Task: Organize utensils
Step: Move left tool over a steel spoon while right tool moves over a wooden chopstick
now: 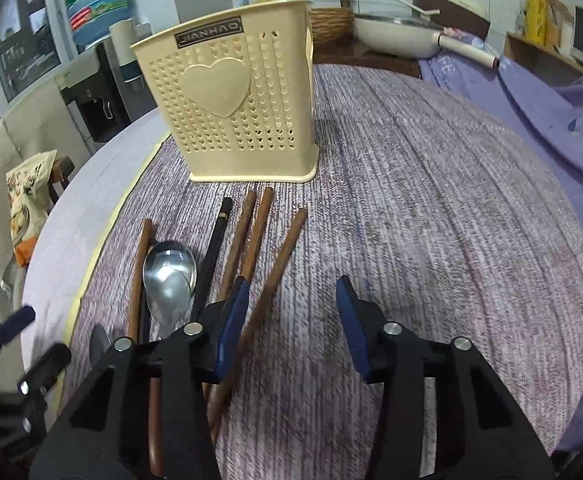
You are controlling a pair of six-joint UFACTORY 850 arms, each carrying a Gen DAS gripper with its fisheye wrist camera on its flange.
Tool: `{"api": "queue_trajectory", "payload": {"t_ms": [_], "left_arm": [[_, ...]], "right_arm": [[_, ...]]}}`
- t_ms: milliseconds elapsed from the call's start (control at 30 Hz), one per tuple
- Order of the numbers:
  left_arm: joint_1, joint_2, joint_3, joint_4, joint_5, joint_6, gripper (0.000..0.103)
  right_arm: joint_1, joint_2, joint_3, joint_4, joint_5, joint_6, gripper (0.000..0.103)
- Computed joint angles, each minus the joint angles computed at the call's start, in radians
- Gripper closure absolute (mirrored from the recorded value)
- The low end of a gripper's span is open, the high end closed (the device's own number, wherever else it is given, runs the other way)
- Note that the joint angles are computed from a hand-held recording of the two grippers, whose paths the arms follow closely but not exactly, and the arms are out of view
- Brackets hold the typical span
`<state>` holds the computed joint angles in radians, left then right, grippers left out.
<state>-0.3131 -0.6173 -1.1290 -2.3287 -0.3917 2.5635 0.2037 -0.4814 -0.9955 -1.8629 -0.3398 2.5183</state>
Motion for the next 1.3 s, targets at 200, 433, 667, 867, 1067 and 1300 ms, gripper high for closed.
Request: {"api": "queue_trajectory", "payload": {"t_ms": [200, 433, 667, 867, 1067, 1300], "left_arm": [[-0.003, -0.008, -0.006, 0.005, 0.008, -0.015, 0.022], [-0.019, -0.004, 0.002, -0.034, 0.018, 0.018, 0.024], [-0.046, 0.004, 0.016, -0.040, 0.043, 0.040, 0.029], [-0.069, 0.013, 0.036, -0.118, 0.072, 0.114, 0.032], [-0.088, 0.005, 0.032, -0.192, 0.105, 0.178, 0.036], [-0.104, -0.014, 0.007, -0.261, 0.130, 0.224, 0.041]], "right_arm": [[-0.021, -0.075, -0.101, 0.251, 0.028, -0.228, 0.073], [-0.013, -0.116, -0.152, 0.355, -0.012, -0.336, 0.076], [-0.011, -0.119, -0.150, 0.312, -0.027, -0.323, 0.087], [-0.027, -0.112, -0.136, 0.226, 0.003, -0.257, 0.091], [-0.028, -0.111, -0.129, 0.167, 0.000, -0.224, 0.091], [-0.027, -0.110, -0.122, 0.123, 0.001, -0.187, 0.091]]}}
